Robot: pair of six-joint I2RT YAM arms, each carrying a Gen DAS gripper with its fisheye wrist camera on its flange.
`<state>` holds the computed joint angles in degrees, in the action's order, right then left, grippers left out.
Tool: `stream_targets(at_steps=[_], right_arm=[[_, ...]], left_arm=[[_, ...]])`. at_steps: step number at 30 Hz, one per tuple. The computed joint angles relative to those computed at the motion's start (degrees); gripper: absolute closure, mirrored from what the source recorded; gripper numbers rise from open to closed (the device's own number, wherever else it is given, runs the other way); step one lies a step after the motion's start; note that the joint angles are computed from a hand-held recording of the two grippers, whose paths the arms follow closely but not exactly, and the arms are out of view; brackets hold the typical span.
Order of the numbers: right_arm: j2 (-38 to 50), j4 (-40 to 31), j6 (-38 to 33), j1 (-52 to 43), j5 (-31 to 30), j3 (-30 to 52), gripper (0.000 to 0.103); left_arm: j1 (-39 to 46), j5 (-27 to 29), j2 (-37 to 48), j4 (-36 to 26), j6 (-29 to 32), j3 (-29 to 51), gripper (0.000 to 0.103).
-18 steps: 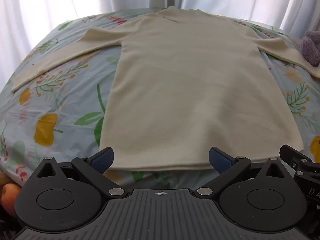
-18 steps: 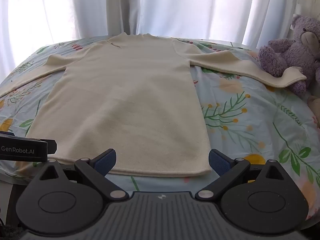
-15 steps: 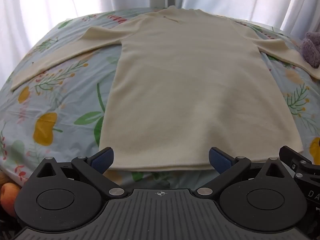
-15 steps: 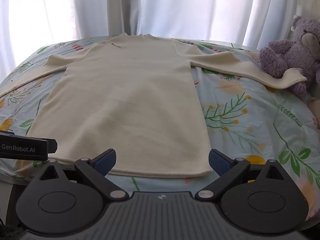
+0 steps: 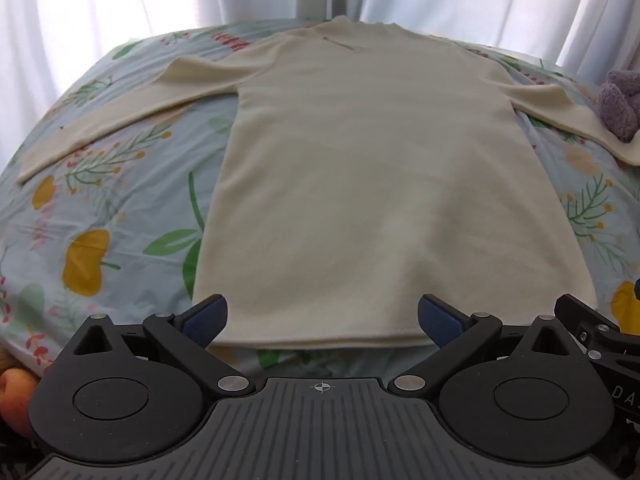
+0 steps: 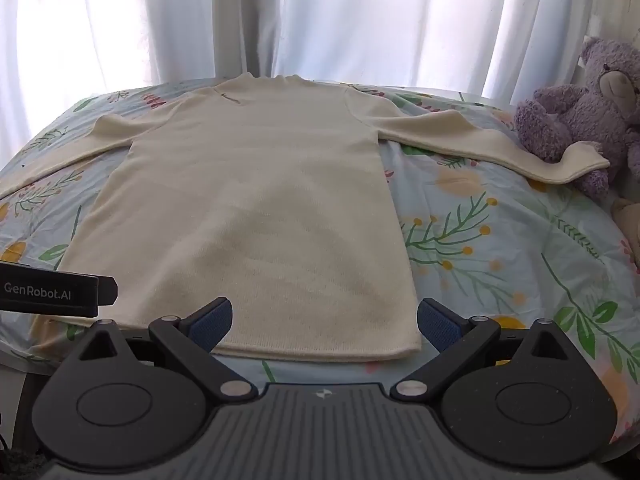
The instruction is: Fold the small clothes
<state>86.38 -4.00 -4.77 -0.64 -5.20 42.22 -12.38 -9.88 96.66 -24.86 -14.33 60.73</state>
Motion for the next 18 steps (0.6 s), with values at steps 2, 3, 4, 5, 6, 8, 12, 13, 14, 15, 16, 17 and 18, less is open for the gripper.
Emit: stream_targets(at_steps=[2,3,4,5,6,8,12,13,14,15,16,17,18], right_arm=[[-0.1,-0.2,-0.2,-0.1,-0.1,0.2,0.004],[-0.1,-0.5,-0.2,-0.1,-0.1,0.4,0.004],[-0.1,-0.6,-0.2,-0.1,-0.1,0.5,0.004],[-0.1,-0.2,-0.2,-0.1,-0.1,0.2,0.004],[0.1,-0.1,-0.2,0.0,0.0,0.3,0.004],[0.2,0.0,-0.4,-0.1,0.0,0.3,0.004],[0.2,0.1,-0.5,-0.3,-0.3,0.3,0.004],[0.3,0.0,-0.6,-0.3,-0.3,0.4,0.004],[0.3,0.1,-0.5,-0.2,-0.2,0.3,0.004],[0.3,0.1,-0.5,-0.2,-0.2,0.3,0.004],[0.3,0.1,-0.5,-0.2,-0.2,0.4,0.004],[0.3,0.1,-0.5,-0.2,-0.2,0.3,0.004],[0.4,0.2,-0.4,0.0,-0.1,0.4,0.004]], left_arm=[[0.0,0.0,0.2,0.0,0.1,0.1,0.0],[0.0,-0.1,0.3,-0.1,0.0,0.2,0.0],[0.0,-0.1,0.4,-0.1,0.0,0.3,0.0],[0.0,-0.1,0.2,-0.1,-0.2,0.1,0.0],[0.1,-0.1,0.3,-0.2,-0.3,0.2,0.0],[0.1,-0.1,0.4,-0.3,-0.5,0.3,0.0],[0.1,-0.1,0.4,-0.2,-0.9,0.2,0.0],[0.0,-0.1,0.3,-0.2,-0.9,0.2,0.0],[0.0,-0.1,0.3,-0.2,-0.9,0.2,0.0],[0.0,-0.1,0.5,-0.4,-0.9,0.4,0.0],[0.0,-0.1,0.5,-0.4,-1.0,0.4,0.0],[0.0,-0.1,0.5,-0.4,-1.0,0.4,0.0],[0.0,-0.2,0.5,-0.5,-1.1,0.4,0.0]])
